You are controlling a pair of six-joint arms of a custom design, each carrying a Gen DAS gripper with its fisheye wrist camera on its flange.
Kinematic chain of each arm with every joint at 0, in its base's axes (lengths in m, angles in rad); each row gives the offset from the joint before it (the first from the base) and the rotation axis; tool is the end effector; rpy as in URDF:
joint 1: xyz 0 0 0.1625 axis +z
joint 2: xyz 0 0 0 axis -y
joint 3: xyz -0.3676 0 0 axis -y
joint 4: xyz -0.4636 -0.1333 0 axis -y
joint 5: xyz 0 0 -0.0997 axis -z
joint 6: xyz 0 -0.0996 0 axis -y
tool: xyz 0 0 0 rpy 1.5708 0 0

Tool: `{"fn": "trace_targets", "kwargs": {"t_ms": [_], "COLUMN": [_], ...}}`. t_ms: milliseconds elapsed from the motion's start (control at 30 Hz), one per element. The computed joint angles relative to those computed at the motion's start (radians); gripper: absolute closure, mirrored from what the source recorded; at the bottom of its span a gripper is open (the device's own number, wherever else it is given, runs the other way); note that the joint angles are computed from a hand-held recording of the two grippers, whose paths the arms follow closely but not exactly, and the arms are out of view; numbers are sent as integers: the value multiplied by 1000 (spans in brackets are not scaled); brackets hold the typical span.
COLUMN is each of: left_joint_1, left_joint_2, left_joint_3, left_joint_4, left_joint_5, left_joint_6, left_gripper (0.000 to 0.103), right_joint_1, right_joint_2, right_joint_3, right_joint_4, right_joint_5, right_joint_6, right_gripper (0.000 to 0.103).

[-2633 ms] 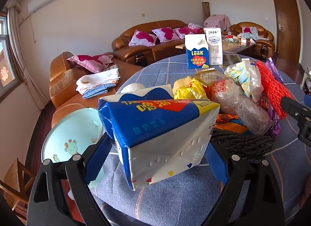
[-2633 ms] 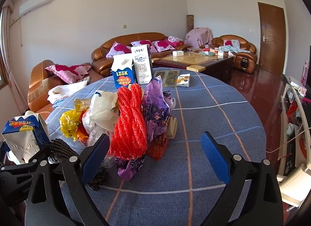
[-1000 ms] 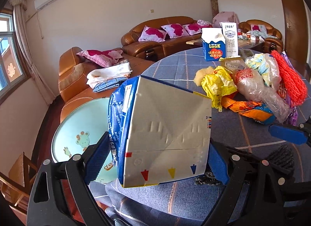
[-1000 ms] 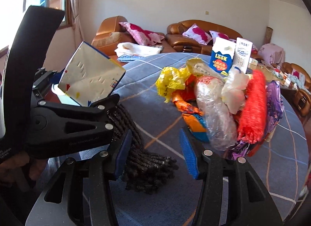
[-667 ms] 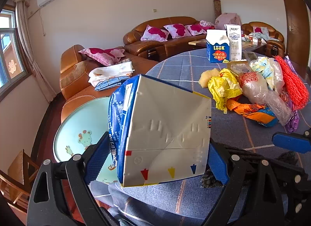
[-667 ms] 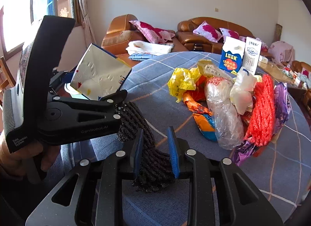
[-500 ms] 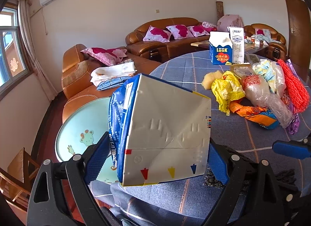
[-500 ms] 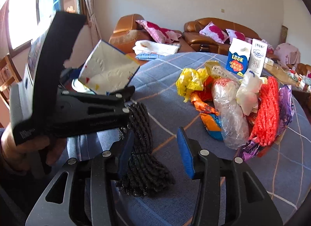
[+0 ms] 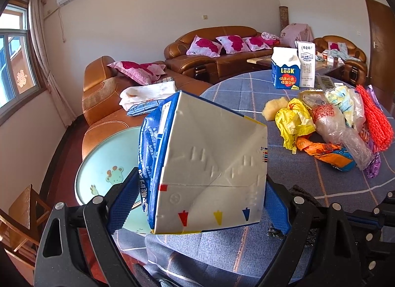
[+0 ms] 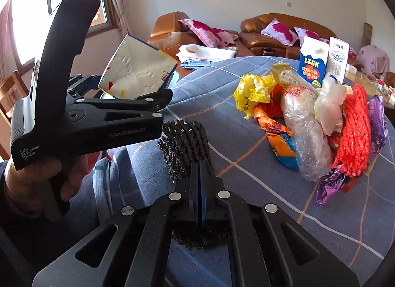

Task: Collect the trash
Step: 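Lift the tissue packet with the left gripper while the right gripper grasps the black mesh scrubber, then carry both items over the blue bin and open both grippers to drop them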

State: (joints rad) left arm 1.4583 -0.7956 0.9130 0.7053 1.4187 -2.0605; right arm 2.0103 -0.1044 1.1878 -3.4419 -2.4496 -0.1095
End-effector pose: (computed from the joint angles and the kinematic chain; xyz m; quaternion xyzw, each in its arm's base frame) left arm 0.0676 -0.7237 0.2308 0.4987 0.7833 -0.2895 0.2322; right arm 0.3483 -0.6077 -0.1830 0.0694 -0.8487 0.4071 0.3304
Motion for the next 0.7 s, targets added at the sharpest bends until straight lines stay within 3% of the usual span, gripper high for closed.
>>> {"fn": "trace_targets", "kwargs": {"t_ms": [167,567,700], "left_joint_1": [-1,-6,-5], "left_joint_2": [1,-13,-20], "left_joint_3": [-11,-26,-24], "left_joint_4": [4,-11,-18], "left_joint_5": [1,31,28], "left_joint_6": [-10,-38,-44], "left_gripper": [15,15,15], "right_joint_1": [7,29,21], "right_joint_2": [19,39,3], "right_joint_3": [-32,-68,-24], "right_joint_4": [35,-133,-107], "right_joint_5": [-29,-88,-46], "right_joint_6": [-13,-93,-67], "right_gripper": [102,102,101]}}
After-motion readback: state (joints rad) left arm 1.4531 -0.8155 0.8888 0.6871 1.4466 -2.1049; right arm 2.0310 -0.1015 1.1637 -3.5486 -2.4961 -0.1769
